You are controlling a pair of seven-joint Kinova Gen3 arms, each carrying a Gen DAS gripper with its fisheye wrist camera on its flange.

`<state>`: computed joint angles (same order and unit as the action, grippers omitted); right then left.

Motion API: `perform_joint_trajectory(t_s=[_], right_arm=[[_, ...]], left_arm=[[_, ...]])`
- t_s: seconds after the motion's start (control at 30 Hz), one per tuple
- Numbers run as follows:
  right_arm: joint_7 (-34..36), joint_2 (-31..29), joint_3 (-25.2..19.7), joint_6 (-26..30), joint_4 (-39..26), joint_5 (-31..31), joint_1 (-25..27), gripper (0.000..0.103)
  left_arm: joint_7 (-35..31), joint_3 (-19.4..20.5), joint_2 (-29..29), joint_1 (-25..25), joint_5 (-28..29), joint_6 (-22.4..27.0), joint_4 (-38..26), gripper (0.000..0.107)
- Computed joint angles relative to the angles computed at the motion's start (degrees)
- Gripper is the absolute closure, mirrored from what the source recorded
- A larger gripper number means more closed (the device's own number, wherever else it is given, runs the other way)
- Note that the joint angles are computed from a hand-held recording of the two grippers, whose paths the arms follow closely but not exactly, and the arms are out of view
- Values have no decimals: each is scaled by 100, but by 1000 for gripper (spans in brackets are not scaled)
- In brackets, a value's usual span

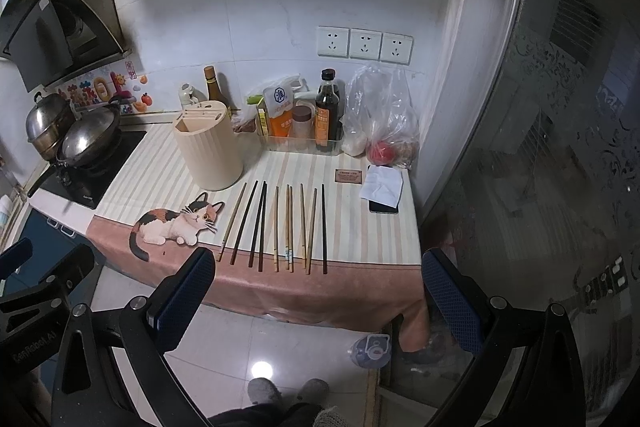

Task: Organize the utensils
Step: 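Grasp a light chopstick with the left tool while the right tool grasps a dark chopstick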

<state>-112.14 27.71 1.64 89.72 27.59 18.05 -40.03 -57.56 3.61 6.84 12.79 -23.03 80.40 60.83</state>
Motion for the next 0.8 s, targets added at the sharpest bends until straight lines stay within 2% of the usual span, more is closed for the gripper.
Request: perform_joint_trajectory(t_s=[0.13,0.3,0.43,0.5,0.53,0.63,0.7,0.8], right_arm=[[-170,-89,-33,-171,187,-94,102,0],[-419,-115,-129,-939,820,-325,505,0],[-416,252,-162,-1309,943,-489,846,0],[-296,557,-196,-1354,809,-653,1027,0],[-274,705,-179,-1306,709,-699,1067,3],[-97,1309,-200,-926,145,-969,1305,28],[52,1797,-246,-634,-386,-1218,1481,32],[209,2499,-225,-258,-1183,-1479,1639,36]], left_arm=[[128,-39,132,62,-301,-165,-108,4],[455,-211,437,150,-809,-468,-47,4],[562,-399,949,107,-919,-627,-18,4],[514,-499,1175,77,-881,-685,18,4],[463,-540,1355,24,-858,-763,-16,4],[260,-643,1753,-66,-740,-827,-84,4],[75,-669,1973,-175,-553,-886,-122,4],[-548,-601,2613,-477,-135,-780,-692,4]])
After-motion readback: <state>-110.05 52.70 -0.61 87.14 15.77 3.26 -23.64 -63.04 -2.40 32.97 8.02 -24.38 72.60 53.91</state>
